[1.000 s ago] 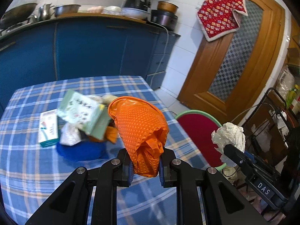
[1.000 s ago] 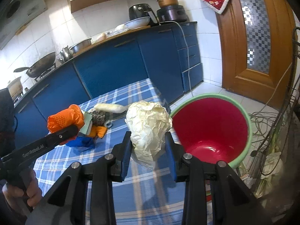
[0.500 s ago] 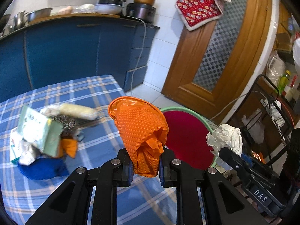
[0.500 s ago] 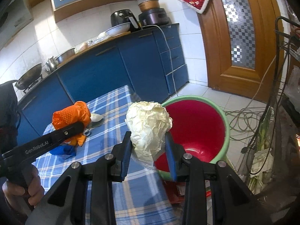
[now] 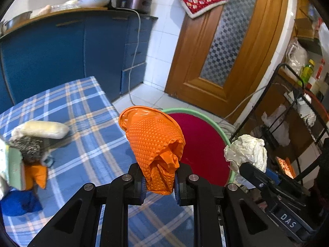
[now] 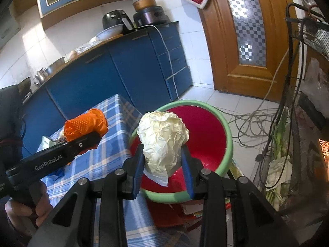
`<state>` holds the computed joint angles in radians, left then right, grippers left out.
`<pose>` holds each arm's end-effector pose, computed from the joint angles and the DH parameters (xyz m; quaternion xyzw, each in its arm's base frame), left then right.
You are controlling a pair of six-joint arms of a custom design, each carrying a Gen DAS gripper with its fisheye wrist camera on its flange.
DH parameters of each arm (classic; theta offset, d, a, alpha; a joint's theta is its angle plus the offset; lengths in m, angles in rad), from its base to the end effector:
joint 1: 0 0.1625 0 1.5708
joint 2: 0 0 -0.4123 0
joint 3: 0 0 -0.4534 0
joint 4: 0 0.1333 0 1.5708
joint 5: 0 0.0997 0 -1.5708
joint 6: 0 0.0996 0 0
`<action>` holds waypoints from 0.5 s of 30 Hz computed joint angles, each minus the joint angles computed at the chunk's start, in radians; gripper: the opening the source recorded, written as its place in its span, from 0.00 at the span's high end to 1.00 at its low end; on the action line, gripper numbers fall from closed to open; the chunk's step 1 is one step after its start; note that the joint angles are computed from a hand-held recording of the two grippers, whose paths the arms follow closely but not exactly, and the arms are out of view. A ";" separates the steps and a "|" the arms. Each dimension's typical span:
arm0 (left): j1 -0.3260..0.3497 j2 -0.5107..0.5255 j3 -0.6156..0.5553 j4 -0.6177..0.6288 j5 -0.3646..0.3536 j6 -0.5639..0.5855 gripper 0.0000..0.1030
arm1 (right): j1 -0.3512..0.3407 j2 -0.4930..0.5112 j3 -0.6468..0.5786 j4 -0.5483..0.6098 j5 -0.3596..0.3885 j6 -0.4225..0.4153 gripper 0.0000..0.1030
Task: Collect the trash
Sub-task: 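Carry the glove and paper in both tools over the red bucket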
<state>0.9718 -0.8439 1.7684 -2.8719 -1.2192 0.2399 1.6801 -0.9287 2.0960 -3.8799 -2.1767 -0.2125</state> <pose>-0.2417 -0.6513 0.0583 0.3640 0.8967 -0.2120 0.1361 0.1351 -0.5293 0.1323 -0.0305 -0.8186 0.5021 0.2773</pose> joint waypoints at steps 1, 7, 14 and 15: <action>0.000 0.012 -0.010 0.008 0.002 0.002 0.80 | -0.004 -0.001 0.000 0.001 -0.001 0.003 0.65; 0.009 0.075 -0.067 0.038 0.003 0.007 0.80 | -0.027 -0.008 0.004 0.007 -0.010 0.021 0.65; 0.021 0.136 -0.132 0.075 0.011 0.000 0.78 | -0.047 -0.014 0.007 0.019 -0.013 0.038 0.65; 0.022 0.141 -0.138 0.079 0.013 -0.002 0.78 | -0.049 -0.014 0.007 0.020 -0.013 0.040 0.65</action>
